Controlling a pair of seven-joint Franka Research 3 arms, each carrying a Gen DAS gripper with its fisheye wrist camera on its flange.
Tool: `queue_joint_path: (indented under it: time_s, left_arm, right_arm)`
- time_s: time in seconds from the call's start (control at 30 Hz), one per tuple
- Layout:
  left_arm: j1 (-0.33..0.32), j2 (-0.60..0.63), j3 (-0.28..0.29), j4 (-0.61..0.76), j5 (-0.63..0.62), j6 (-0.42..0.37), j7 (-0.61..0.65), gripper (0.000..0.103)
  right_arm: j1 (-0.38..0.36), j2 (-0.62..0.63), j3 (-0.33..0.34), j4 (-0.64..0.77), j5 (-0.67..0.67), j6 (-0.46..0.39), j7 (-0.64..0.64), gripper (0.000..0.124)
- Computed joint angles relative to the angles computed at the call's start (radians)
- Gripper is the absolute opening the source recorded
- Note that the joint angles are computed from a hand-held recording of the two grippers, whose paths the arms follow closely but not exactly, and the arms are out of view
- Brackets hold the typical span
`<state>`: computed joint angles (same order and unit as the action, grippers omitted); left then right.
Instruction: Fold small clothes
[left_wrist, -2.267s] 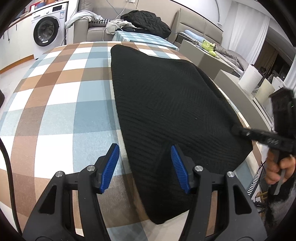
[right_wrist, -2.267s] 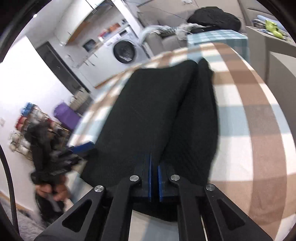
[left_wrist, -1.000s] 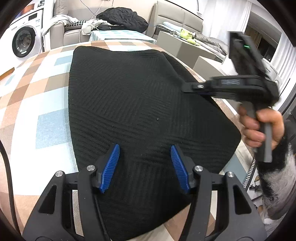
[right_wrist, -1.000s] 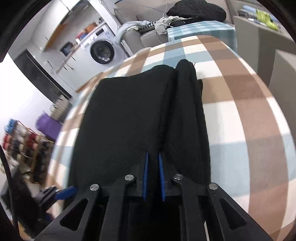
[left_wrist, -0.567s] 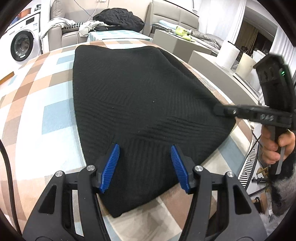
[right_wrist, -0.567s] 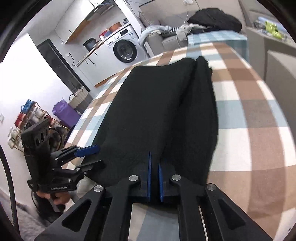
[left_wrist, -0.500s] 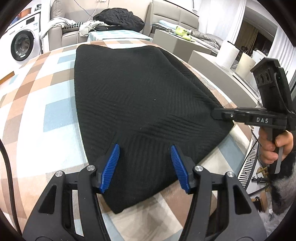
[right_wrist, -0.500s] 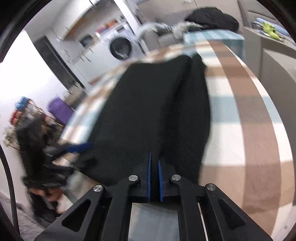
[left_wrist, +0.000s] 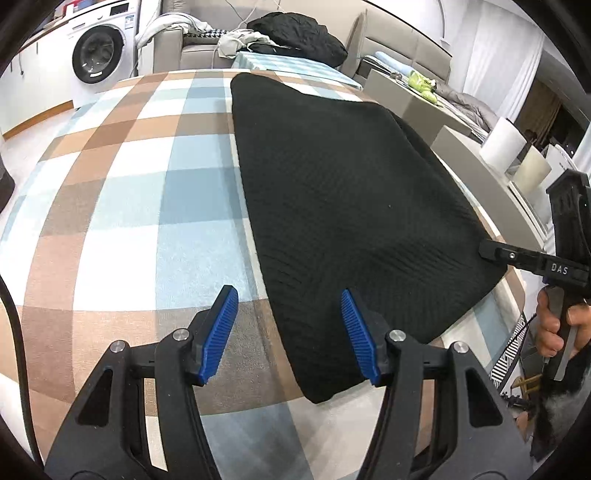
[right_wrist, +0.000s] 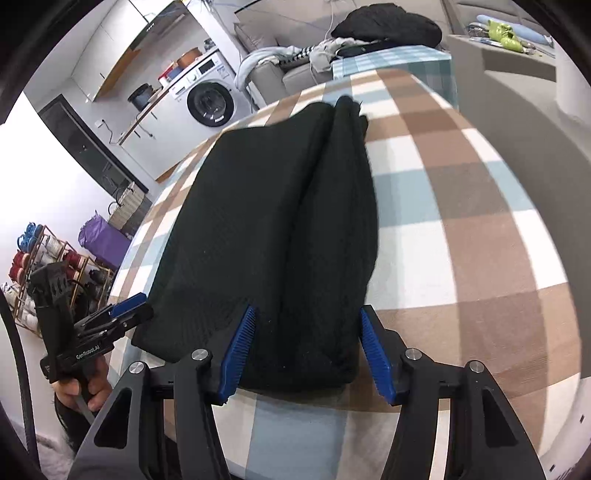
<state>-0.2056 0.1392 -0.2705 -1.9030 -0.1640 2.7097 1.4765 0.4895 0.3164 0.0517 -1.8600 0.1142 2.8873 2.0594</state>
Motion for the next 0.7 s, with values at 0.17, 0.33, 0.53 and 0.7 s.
queue_joint_path:
  time_s: [0.17,0.33,0.53,0.7]
  left_arm:
    - [-0.007,0.030,-0.009,0.022,0.016,0.024,0.017,0.033]
    - [-0.012,0.056,0.006,0.056,0.085,0.025,-0.048,0.027]
    - [-0.006,0.089,0.043,0.110,0.191,0.005,-0.134,0.027]
    - [0.004,0.156,0.078,0.205,0.299,-0.022,-0.226,0.027]
  right_arm:
    - [0.009,0.009,-0.001,-0.008,-0.011,0.029,0.001,0.040]
    - [0.010,0.044,0.001,0.047,0.000,0.006,-0.024,0.034]
    - [0.026,0.169,-0.012,0.244,-0.019,-0.072,-0.039,0.034]
    - [0.050,0.331,-0.031,0.510,-0.033,-0.177,-0.028,0.034]
